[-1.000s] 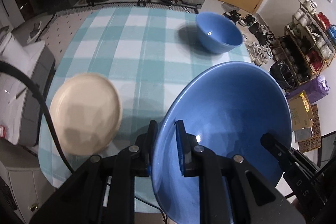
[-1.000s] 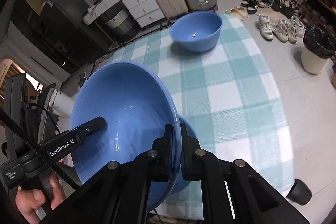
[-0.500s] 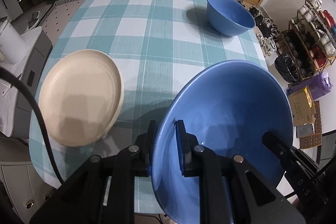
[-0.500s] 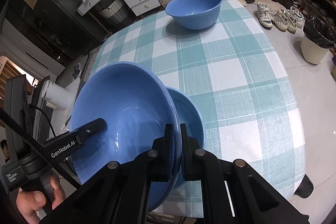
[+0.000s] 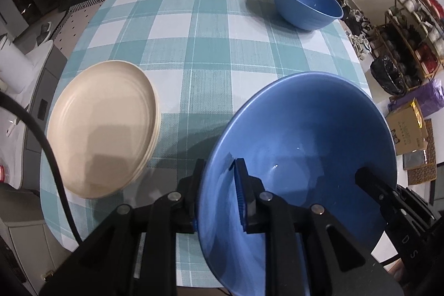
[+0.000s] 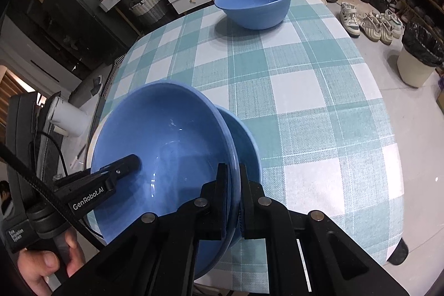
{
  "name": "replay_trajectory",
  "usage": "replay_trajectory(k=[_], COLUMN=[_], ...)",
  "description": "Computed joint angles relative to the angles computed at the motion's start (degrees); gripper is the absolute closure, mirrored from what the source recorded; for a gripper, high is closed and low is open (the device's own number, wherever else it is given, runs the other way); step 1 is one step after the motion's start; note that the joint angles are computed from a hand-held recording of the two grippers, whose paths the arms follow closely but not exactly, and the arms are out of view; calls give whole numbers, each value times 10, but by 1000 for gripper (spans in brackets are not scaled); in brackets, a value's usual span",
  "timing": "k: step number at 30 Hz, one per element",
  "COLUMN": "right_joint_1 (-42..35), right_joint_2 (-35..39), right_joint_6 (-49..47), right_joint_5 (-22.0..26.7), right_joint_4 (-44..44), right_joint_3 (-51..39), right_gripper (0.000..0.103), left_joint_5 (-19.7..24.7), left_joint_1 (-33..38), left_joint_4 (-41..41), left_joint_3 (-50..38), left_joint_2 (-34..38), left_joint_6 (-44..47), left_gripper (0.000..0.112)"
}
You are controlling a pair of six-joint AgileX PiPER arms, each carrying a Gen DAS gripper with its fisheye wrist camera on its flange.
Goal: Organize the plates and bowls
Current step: 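Lift the held blue bowl with both tools and carry it over the placed bowl, then lower the blue bowl into the placed bowl and open both tools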
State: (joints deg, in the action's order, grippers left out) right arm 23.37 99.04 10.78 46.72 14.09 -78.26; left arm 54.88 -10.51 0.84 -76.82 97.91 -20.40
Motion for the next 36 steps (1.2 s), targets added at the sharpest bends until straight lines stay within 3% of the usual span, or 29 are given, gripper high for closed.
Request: replay_trajectory(k=[10, 20, 36], right_joint_1=[9, 34, 73], right_joint_2=[12, 27, 32], right_joint_6=[2, 42, 84], right_joint_5=[-22, -15, 39], right_joint_4=[-20, -97, -165], right_joint_3=[17, 1, -26], right_gripper=[97, 95, 85], left_joint_5=[1, 27, 26], left_joint_1=[-4, -15, 5], left_joint_4=[5, 29, 7], left_joint_3=[2, -23, -19], left_joint_2=[19, 51, 30], left_joint_6=[7, 2, 17], left_gripper=[93, 88, 87])
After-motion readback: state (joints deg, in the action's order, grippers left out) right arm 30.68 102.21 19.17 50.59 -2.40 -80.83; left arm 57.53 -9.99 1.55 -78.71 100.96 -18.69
